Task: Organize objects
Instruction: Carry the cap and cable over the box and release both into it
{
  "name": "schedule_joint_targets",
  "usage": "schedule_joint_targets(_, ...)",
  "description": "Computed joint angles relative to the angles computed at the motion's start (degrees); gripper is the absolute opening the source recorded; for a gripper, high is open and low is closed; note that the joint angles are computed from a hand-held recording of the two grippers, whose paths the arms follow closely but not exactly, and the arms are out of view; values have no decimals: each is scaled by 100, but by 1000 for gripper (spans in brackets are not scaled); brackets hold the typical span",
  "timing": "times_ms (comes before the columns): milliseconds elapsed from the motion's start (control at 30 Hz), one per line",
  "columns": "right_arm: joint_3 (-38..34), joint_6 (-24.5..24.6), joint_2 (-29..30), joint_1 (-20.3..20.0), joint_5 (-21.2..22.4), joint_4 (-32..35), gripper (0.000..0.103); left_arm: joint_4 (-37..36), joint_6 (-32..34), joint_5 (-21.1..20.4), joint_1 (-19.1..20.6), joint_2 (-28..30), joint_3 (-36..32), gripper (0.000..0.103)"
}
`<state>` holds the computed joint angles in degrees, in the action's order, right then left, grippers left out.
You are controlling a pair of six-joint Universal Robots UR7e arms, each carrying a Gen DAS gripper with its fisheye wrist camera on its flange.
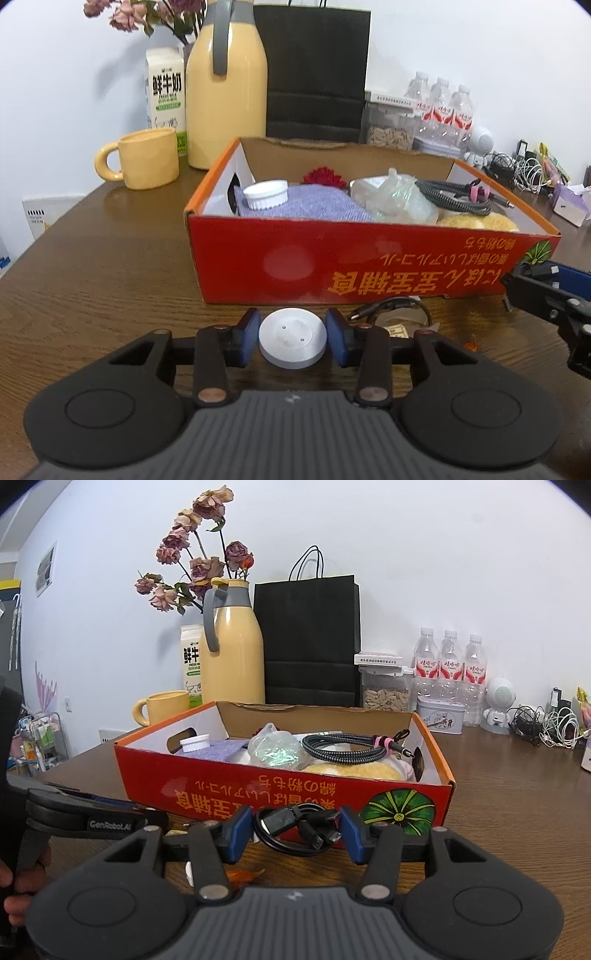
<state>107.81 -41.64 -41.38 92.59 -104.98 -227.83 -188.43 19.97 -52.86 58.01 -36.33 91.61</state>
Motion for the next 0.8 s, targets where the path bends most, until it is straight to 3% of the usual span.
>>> schedule_joint_targets(200,29,-41,9,4,37,-126,50,-295,204,-143,-57,-116,207,40)
schedule_joint_targets(467,-193,-210,8,151,171,-163,50,-808,550,-719,-203,-272,278,40)
schedule_joint_targets(800,-1231,-351,290,368,213,101,50,-1063,779,-989,-265,273,-866,40)
